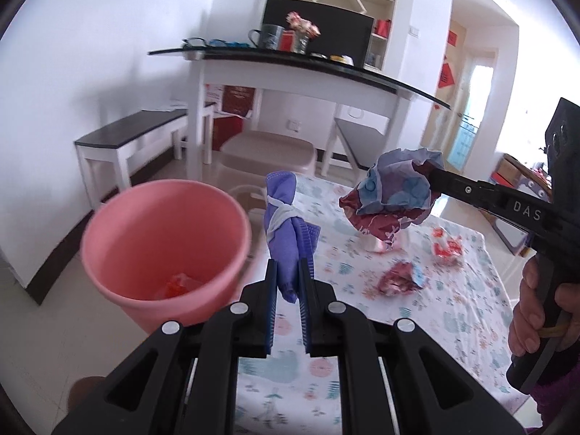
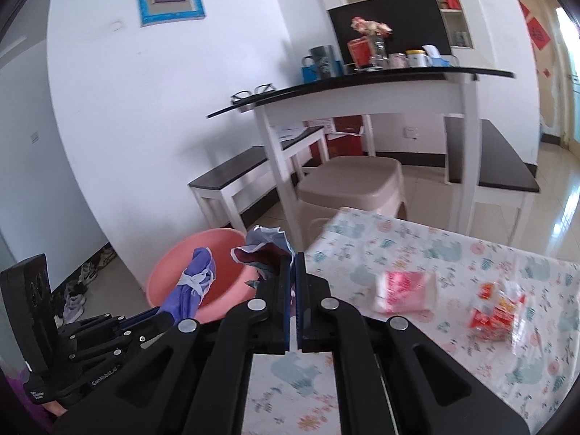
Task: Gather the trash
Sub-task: 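Carry the glove and wrapper over the pink bucket with both tools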
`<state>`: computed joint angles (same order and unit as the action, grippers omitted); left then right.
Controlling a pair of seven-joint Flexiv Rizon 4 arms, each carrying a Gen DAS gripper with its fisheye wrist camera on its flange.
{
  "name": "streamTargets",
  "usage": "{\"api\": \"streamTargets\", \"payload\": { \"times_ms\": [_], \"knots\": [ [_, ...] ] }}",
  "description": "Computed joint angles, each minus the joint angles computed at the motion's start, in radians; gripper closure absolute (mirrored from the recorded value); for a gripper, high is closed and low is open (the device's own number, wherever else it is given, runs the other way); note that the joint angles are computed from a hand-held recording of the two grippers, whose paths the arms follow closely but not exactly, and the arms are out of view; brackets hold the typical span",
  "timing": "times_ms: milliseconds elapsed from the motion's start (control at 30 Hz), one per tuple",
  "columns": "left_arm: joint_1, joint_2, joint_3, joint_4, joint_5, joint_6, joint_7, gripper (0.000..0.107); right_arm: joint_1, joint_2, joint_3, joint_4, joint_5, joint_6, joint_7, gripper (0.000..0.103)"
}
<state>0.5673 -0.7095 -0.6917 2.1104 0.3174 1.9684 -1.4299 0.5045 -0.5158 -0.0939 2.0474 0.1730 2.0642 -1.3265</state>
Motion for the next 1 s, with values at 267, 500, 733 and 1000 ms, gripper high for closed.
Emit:
{"api": "streamTargets", "payload": {
  "times_ms": [267, 500, 733, 1000],
  "knots": [
    [0.029, 0.009, 0.042, -0.015, 0.001, 0.034, -0.042, 0.097, 0.038, -0.058, 0.0, -0.106, -0.05, -0.054, 0.009, 0.1],
    [0.035, -0.003, 0.086, -0.045, -0.002, 0.03, -0.079, 0.097, 0.054, -0.108, -0.002, -0.185, -0.11, -0.103, 0.043, 0.1],
    [0.027, -0.033, 0.11, -0.078, -0.025, 0.012, -0.082, 0.096, 0.045, -0.171, 0.01, -0.273, -0.173, -0.148, 0.095, 0.1],
    [-0.008, -0.063, 0.145, -0.118, -0.076, -0.016, -0.07, 0.096, 0.008, -0.242, 0.043, -0.353, -0.254, -0.207, 0.16, 0.1]
  ]
}}
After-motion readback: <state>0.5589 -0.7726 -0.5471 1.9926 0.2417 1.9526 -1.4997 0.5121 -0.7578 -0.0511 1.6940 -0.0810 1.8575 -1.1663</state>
